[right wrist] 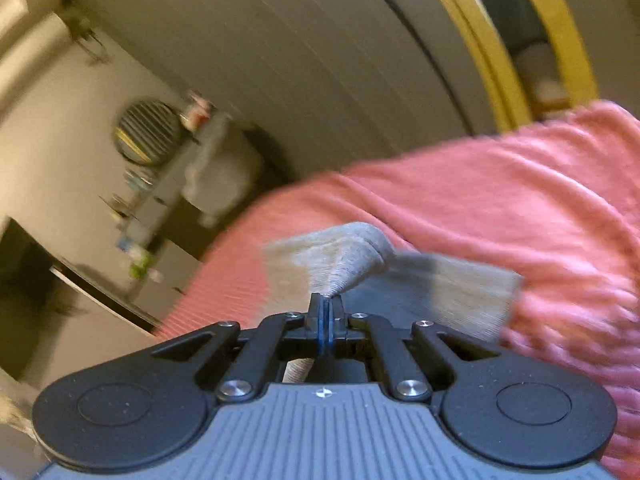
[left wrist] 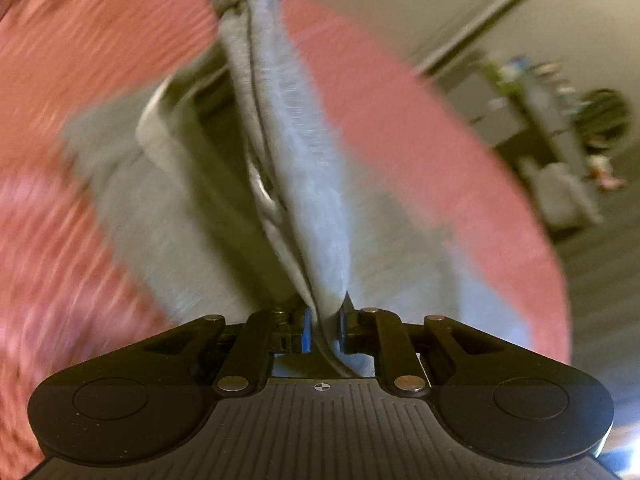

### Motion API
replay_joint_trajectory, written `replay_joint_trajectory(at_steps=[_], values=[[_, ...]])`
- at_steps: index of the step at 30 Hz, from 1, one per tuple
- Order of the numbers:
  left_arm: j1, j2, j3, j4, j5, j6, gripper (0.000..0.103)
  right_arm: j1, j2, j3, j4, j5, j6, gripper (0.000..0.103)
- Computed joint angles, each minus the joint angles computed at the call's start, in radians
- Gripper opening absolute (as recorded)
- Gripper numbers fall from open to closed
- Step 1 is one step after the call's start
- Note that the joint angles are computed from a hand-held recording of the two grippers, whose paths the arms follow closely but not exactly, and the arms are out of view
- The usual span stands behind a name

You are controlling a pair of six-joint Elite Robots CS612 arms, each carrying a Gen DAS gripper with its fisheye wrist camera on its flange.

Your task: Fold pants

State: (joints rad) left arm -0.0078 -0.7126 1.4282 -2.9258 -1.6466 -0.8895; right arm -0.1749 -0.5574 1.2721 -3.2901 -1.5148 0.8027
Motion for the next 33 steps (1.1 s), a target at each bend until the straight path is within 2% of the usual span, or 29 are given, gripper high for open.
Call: replay_joint_trajectory(at_steps=[2, 4, 6, 7, 8, 10, 13, 15, 17, 19, 22, 23, 24, 25, 26, 29, 33], values=[[-0.004, 0.008, -0.006, 0.053, 0.034, -0.018, 0.021, 0.008, 0.004, -0.002, 0.063, -0.023, -0.04, 0.003], [-0.014, 0.01, 0.006, 0.003, 0.091, -0.005, 0.032, 0.018, 0.008, -0.009, 0.109, -0.049, -0.084, 0.008], [-0.02, 0.013, 0.005, -0.014, 0.137, 0.002, 0.055, 0.017, 0.012, -0.014, 0.129, -0.017, -0.096, 0.008], [-0.018, 0.02, -0.004, -0.02, 0.144, -0.001, 0.06, 0.015, 0.014, -0.018, 0.143, 0.003, -0.091, 0.011], [-0.017, 0.026, -0.017, -0.014, 0.152, -0.015, 0.062, 0.009, 0.016, -0.016, 0.146, 0.023, -0.083, 0.015], [-0.012, 0.027, -0.007, -0.026, 0.167, -0.059, 0.062, 0.004, 0.022, -0.015, 0.149, 0.069, -0.049, 0.016], [-0.003, 0.035, 0.01, -0.108, 0.144, -0.114, 0.06, -0.006, 0.028, -0.003, 0.104, 0.123, 0.014, 0.017], [0.003, 0.035, 0.015, -0.115, 0.13, -0.133, 0.058, -0.012, 0.03, 0.003, 0.08, 0.141, 0.049, 0.018], [0.006, 0.038, 0.015, -0.111, 0.131, -0.14, 0.053, -0.017, 0.034, -0.001, 0.072, 0.15, 0.068, 0.029], [0.008, 0.04, 0.015, -0.113, 0.132, -0.147, 0.051, -0.021, 0.036, -0.003, 0.065, 0.143, 0.085, 0.034], [0.01, 0.042, 0.015, -0.116, 0.126, -0.162, 0.05, -0.025, 0.051, -0.035, 0.08, 0.148, 0.093, 0.035], [0.007, 0.042, 0.017, -0.116, 0.128, -0.161, 0.046, -0.025, 0.059, -0.05, 0.087, 0.154, 0.086, 0.035], [0.005, 0.039, 0.021, -0.11, 0.131, -0.157, 0.038, -0.024, 0.063, -0.062, 0.098, 0.153, 0.071, 0.035], [0.004, 0.038, 0.019, -0.097, 0.136, -0.154, 0.033, -0.022, 0.068, -0.078, 0.115, 0.145, 0.052, 0.029], [0.004, 0.033, 0.024, -0.086, 0.139, -0.152, 0.021, -0.017, 0.071, -0.093, 0.14, 0.124, 0.028, 0.003], [0.004, 0.026, 0.027, -0.096, 0.145, -0.133, 0.014, -0.004, 0.055, -0.096, 0.143, 0.065, -0.041, 0.004], [0.0, 0.008, 0.054, -0.177, 0.154, -0.088, 0.014, -0.005, 0.019, -0.044, 0.014, 0.057, -0.048, 0.004]])
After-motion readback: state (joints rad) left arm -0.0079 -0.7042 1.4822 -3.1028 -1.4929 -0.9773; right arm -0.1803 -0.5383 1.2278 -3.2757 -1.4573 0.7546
